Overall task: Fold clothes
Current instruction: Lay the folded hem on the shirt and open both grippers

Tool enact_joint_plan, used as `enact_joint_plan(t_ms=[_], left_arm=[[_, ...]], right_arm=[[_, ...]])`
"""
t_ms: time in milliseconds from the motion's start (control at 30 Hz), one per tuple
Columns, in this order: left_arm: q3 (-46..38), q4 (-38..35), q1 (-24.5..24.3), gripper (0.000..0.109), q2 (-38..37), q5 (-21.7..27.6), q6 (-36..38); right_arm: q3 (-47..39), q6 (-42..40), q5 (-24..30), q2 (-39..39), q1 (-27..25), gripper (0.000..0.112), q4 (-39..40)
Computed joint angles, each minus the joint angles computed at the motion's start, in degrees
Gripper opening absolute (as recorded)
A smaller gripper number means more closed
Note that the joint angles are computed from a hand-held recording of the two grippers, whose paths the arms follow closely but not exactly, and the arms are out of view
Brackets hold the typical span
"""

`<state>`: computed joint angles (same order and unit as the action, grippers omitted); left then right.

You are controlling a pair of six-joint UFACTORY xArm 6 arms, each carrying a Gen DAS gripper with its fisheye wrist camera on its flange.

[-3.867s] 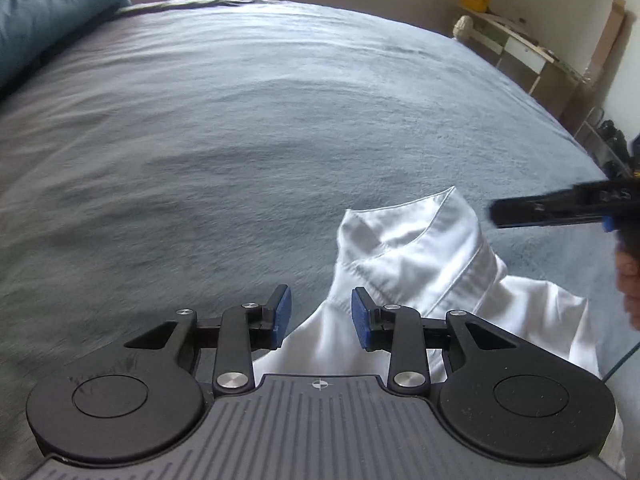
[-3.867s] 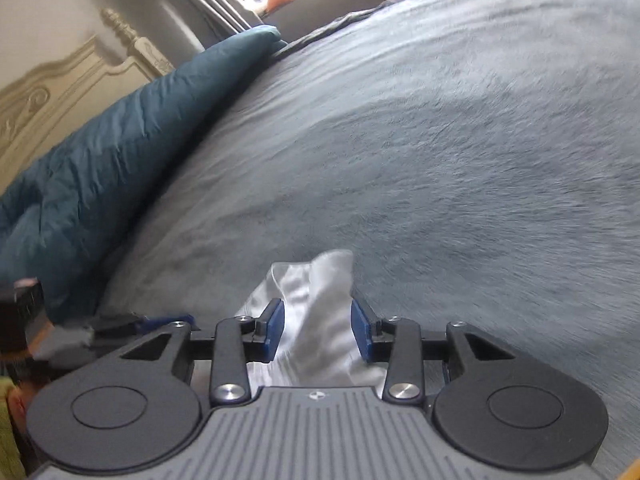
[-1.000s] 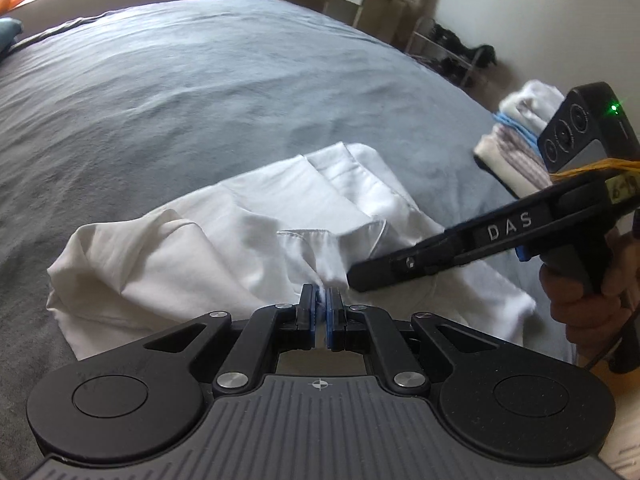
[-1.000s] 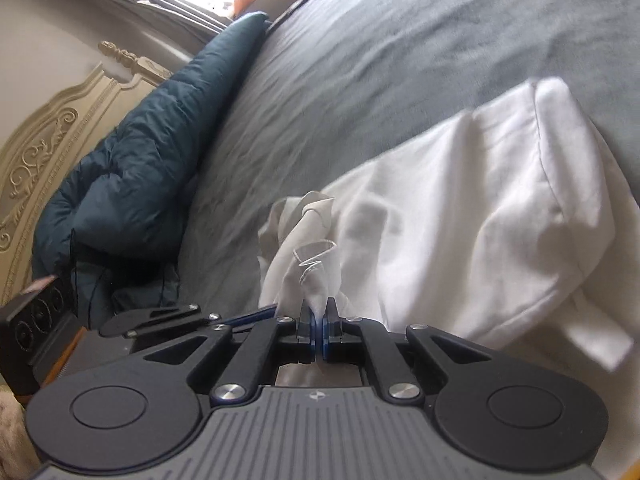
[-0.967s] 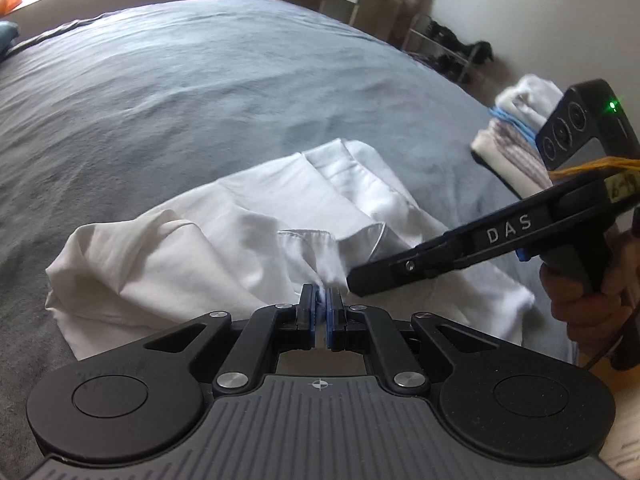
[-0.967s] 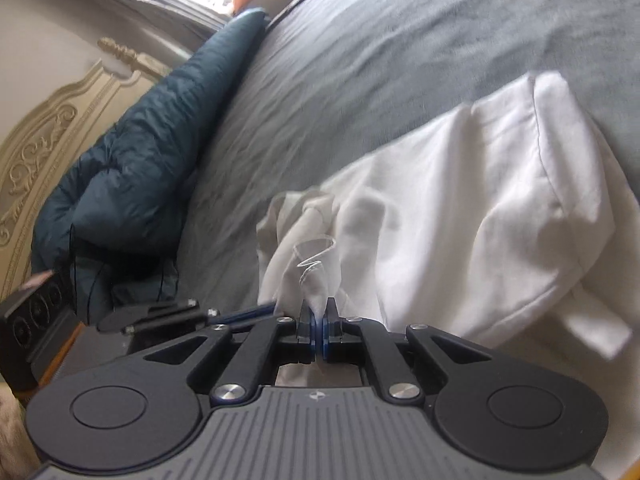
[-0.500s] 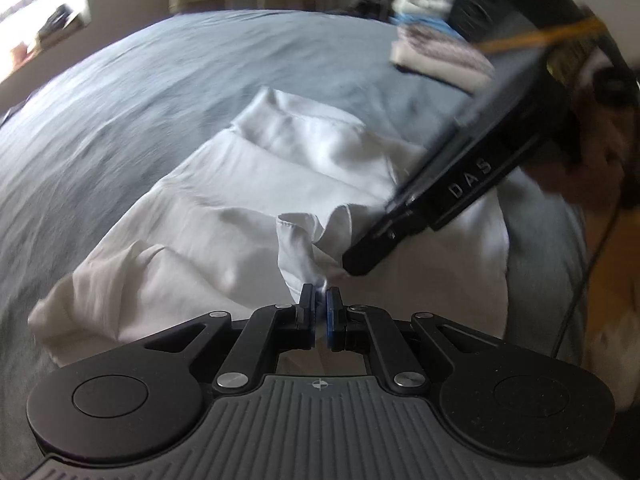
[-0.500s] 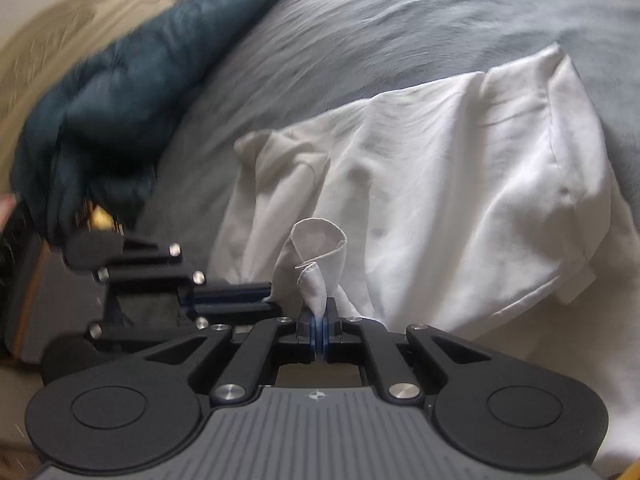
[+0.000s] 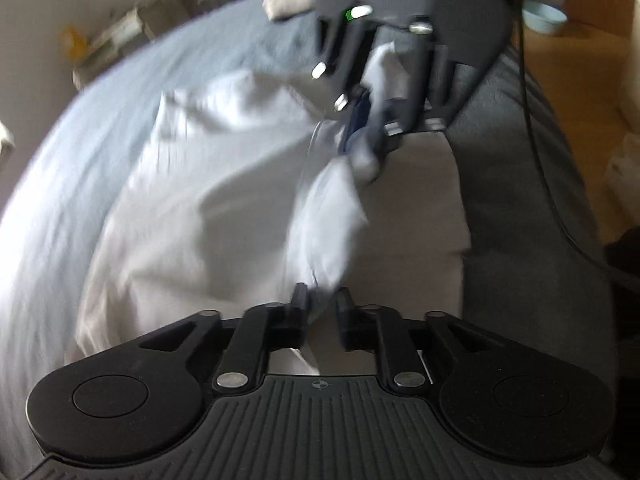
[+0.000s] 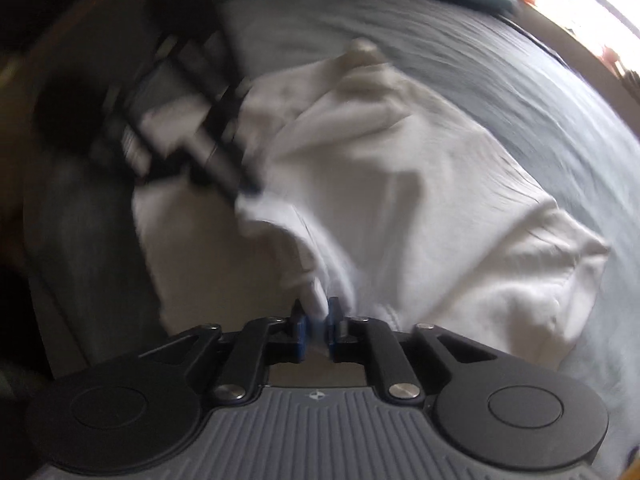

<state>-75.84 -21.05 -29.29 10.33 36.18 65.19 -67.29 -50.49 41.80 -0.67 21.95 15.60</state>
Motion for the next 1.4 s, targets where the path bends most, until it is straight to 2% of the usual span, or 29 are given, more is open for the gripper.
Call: enact_joint_plan(t_ms=[33,133,233,333,400,433,500,567,600,633,733,900,967,1100,1233,1400], left_arm=[[-0.3,0.6,0.4,0.018,-0.4,1.7,-1.9],[-1.5,2.6,2.0,0.019,-1.9,6.6,-7.3],[-4.0,3.7,3.6,0.019,-2.5,10.6,-11.9],[-7.9,3.1,4.4,0.019,-0.8,11.0,-17.0],[-11.6,1.9,4.5,0.019,1.5,11.1,-21.3],[-14.2,1.8,4.2,0.019,3.5,12.0,-24.3],[-20.6,1.1,4.2,0.019,7.8,17.6,-32.7],[-28.1,-4.9,5.8,0.022,12.6,26.8,-42.9],[-29.2,-7.8,6.6,0.022,13.6,29.4,-47.4],[-28.5,-9.5,7.0,0.024,13.5,30.1,-51.6],[-24.4,-11.8,7.5,0.028,12.0,29.7,-59.5],[-21.4,-14.4,8.2,0.029,11.8,28.9,-66.5],[-20.6,-14.1,7.9,0.029,11.8,27.5,-67.1],[-20.5,-13.1,7.3,0.028,12.9,25.9,-69.3],[-19.2,-13.2,7.5,0.029,11.5,25.5,-70.4],[-17.3,-9.2,6.8,0.035,9.7,24.4,-69.2]], right_arm=[[1.4,-1.2,-0.4,-1.0,0.3,0.025,-1.5],[5.7,-5.6,-0.6,-5.0,0.0,0.032,-3.4],[7.4,-6.7,2.1,-8.4,-0.8,0.032,-4.3],[6.3,-5.7,4.4,-10.0,-2.7,0.032,-2.8],[3.6,-0.8,4.5,-9.0,-3.9,0.032,-1.5],[1.3,4.4,5.2,-7.4,-4.5,0.032,-1.0],[-4.2,16.3,7.2,-3.0,-6.0,0.032,0.9],[-10.3,28.3,12.6,2.4,-9.5,0.033,8.9],[-11.5,34.3,14.1,3.7,-10.8,0.034,12.0],[-11.6,40.3,15.2,4.3,-11.6,0.037,14.4],[-10.3,49.4,16.3,5.1,-13.5,0.038,20.2],[-8.1,52.9,14.8,5.8,-13.0,0.040,21.8],[-7.3,53.5,14.8,5.6,-13.2,0.038,23.5],[-7.1,53.3,14.6,5.7,-12.6,0.027,23.0],[-8.2,53.5,15.4,6.3,-12.8,0.027,22.7],[-7.7,53.8,15.3,6.2,-13.1,0.029,23.9]])
